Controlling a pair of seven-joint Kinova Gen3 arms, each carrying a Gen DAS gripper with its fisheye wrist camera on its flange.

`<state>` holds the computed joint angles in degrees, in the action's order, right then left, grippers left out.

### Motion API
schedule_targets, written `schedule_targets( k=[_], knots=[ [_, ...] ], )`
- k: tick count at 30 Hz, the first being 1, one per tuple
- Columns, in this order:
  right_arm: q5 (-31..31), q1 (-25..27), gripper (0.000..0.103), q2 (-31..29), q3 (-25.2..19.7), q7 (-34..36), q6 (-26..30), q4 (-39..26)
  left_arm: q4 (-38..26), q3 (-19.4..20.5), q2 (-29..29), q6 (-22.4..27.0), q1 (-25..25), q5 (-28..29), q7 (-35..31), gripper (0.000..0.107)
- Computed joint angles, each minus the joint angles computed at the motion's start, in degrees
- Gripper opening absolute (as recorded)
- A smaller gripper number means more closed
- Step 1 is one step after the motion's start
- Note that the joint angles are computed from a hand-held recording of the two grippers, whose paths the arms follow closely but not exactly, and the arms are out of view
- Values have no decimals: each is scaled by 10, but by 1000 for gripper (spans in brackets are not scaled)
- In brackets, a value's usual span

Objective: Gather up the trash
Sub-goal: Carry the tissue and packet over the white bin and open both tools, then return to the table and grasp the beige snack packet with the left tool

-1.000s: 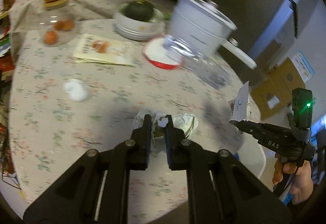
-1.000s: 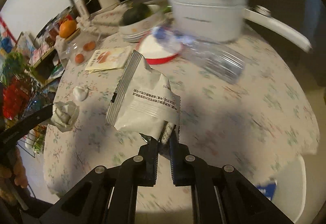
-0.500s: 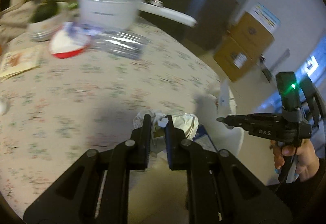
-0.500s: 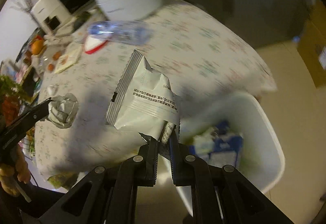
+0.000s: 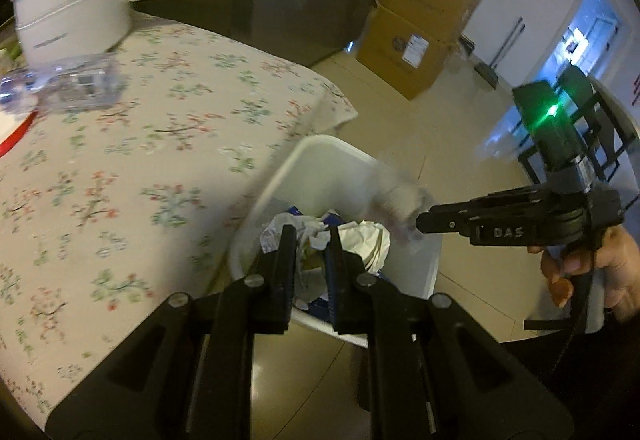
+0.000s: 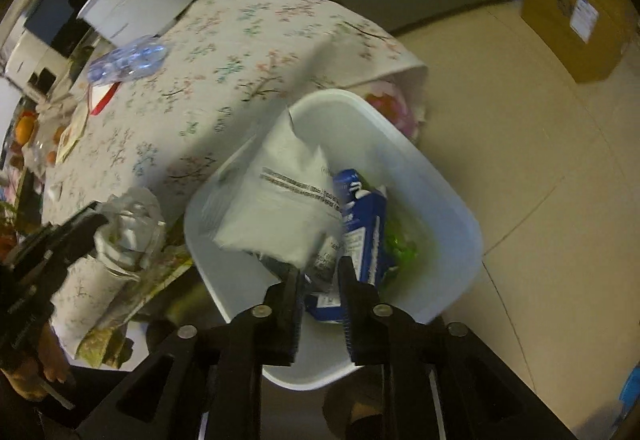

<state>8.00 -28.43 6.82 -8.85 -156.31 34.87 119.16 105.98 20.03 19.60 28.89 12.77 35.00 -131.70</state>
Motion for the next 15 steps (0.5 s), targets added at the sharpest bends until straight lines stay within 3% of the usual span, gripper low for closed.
schedule_targets(
  k=[2,4,11,13,15],
  knots=[
    [6,-1,49,-12,2,-13,-1,8,-7,-7,10,-4,20,-16,18,16],
    [28,-5,61,-24,1,-40,2,15,-10,-7,18,-9,30,-29,28,16],
    [29,14,61,-35,-6,-46,1,28,-13,10,39,-24,32,-55,48,18],
    [28,17,61,-33,-7,-45,1,28,-17,24,49,-19,20,-49,34,33],
    [32,18,62,-35,-6,-51,3,28,-14,18,47,-31,29,-57,41,63]
  ],
)
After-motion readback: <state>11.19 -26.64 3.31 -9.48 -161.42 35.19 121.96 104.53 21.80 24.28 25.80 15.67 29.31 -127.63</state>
